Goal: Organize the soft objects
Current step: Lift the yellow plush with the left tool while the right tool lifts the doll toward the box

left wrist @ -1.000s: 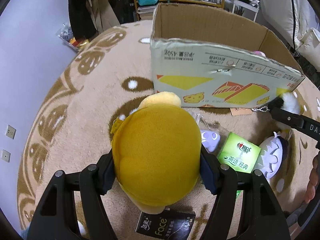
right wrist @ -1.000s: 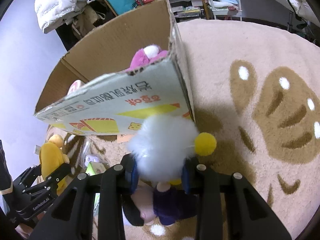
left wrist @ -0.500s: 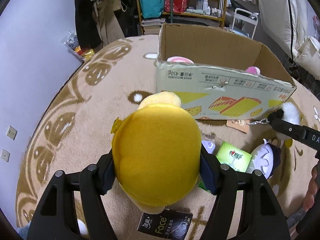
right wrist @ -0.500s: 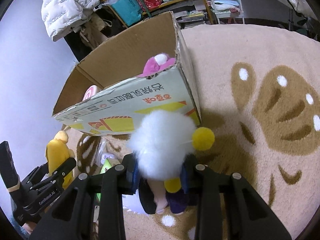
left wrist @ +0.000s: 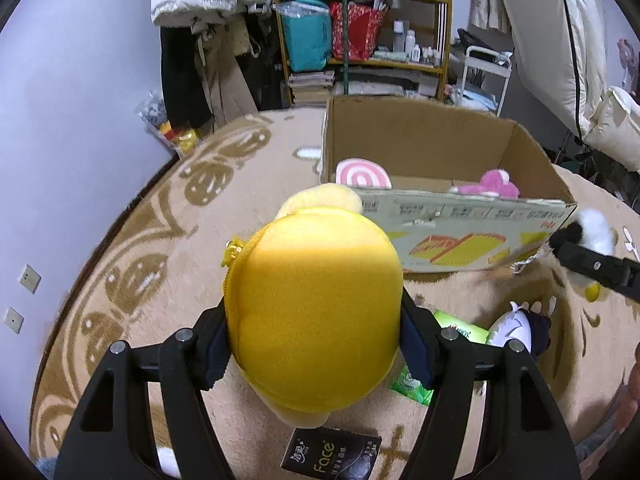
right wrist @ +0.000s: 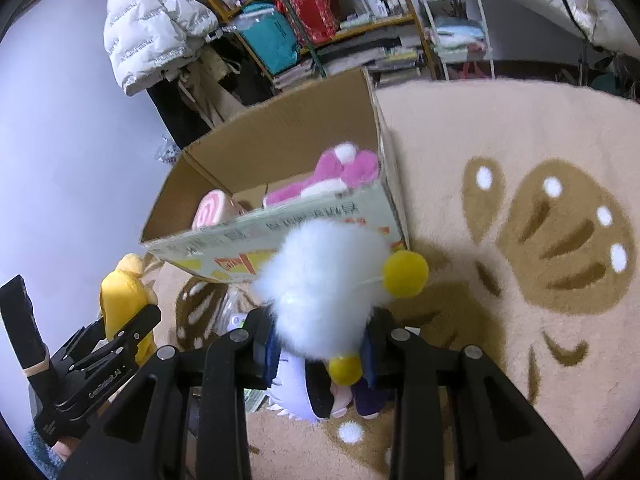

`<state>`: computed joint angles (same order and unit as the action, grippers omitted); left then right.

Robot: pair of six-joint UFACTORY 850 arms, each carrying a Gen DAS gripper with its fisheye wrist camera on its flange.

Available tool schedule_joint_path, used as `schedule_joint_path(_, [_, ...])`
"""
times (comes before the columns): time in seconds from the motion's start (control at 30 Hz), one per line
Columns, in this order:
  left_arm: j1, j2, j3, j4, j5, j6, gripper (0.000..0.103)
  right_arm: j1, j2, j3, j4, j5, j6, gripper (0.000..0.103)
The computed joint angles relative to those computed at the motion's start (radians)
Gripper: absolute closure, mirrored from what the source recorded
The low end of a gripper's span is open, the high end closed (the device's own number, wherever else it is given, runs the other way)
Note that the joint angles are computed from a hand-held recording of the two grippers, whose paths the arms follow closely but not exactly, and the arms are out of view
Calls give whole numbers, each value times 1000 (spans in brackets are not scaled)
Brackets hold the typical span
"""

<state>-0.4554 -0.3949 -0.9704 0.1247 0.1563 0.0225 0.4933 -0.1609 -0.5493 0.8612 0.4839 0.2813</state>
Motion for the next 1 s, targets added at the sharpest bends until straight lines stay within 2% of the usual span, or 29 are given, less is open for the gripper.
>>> schedule_joint_path(0.07, [-3, 21, 17, 9, 28, 0, 34, 12, 24, 13, 32, 28, -33, 70])
schedule_joint_path(0.13, [-1, 43, 34, 85, 58, -70, 34, 29, 45, 20, 87, 61, -78, 70])
schedule_joint_path(0.3, [-3, 86, 65, 82, 121, -64, 34, 62, 92, 31, 195, 141, -186, 70])
schedule_joint_path(0.47, [-11, 127, 93, -62, 197, 74, 34, 94, 112, 20, 282, 218, -289, 70])
schedule_joint_path(0.67, [-20, 166, 111, -105, 283, 148, 34, 120, 119, -7, 342, 304, -410, 70])
schedule_joint_path(1.0, [-27, 224, 90, -39, 323, 74, 33, 102, 133, -61, 352, 343, -529, 70])
